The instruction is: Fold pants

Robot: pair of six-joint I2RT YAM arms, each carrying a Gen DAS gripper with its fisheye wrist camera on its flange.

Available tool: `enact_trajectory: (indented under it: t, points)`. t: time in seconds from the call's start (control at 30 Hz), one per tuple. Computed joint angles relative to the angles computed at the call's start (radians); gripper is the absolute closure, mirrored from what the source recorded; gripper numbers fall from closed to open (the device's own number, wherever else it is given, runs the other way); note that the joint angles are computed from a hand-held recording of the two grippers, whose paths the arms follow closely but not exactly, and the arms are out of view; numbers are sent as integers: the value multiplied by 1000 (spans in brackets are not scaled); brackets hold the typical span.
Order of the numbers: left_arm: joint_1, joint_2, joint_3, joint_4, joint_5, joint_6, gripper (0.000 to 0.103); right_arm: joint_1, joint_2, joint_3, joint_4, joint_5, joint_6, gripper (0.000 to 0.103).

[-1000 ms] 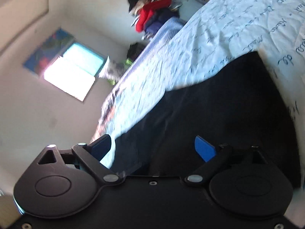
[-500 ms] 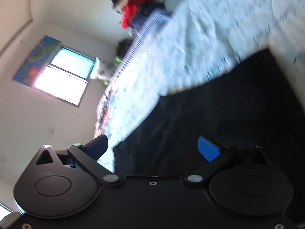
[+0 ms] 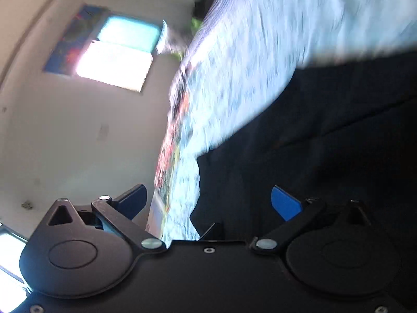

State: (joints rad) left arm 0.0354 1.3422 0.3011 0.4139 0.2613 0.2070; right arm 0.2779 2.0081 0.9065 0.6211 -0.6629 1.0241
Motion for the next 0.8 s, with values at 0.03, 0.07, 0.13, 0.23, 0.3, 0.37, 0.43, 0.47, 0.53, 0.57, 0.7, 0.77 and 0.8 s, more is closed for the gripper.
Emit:
enact_trajectory:
  t: [0.03, 0.07, 0.13, 0.23, 0.3, 0.37, 0.43, 0.47, 0.53, 0.57, 0.7, 0.77, 0.8]
  points:
    - [3, 11, 8, -1, 8, -4, 0, 5, 11, 43, -59, 25, -51, 10]
    - [8, 9, 8, -2, 15, -6, 0, 8, 7, 59, -66, 49, -28, 6]
    - [11, 3, 0, 5, 21, -9, 0, 6, -11, 65, -41, 46, 45, 4]
    - [13, 2, -1, 5, 27, -13, 0, 33, 0, 34, 98, 25, 67, 0]
    - [12, 1, 1, 1, 29, -18, 0, 58, 57, 127, -34, 17, 14, 0]
    - [18, 2, 0, 4, 40, -23, 0, 75, 86, 172, -67, 71, -19, 0]
    - [25, -5, -4, 2, 54, -27, 0, 75, 57, 194, -143, 83, 9, 0]
    - [28, -4, -4, 3, 59, -29, 0, 70, 33, 165, -112, 67, 18, 0]
    - [35, -3, -5, 5, 70, -32, 0, 60, -61, 36, -19, 48, 9, 0]
    - [38, -3, -5, 6, 75, -34, 0, 55, -115, -43, 19, 46, -2, 0]
    - [42, 6, 0, 7, 80, -30, 0, 16, -126, -308, 282, 68, 40, 4]
    - [42, 6, 0, 6, 80, -29, 0, -6, -104, -396, 470, 77, 88, 15]
    - [46, 9, 1, 8, 85, -29, 0, -20, -143, -417, 452, 72, 123, 14]
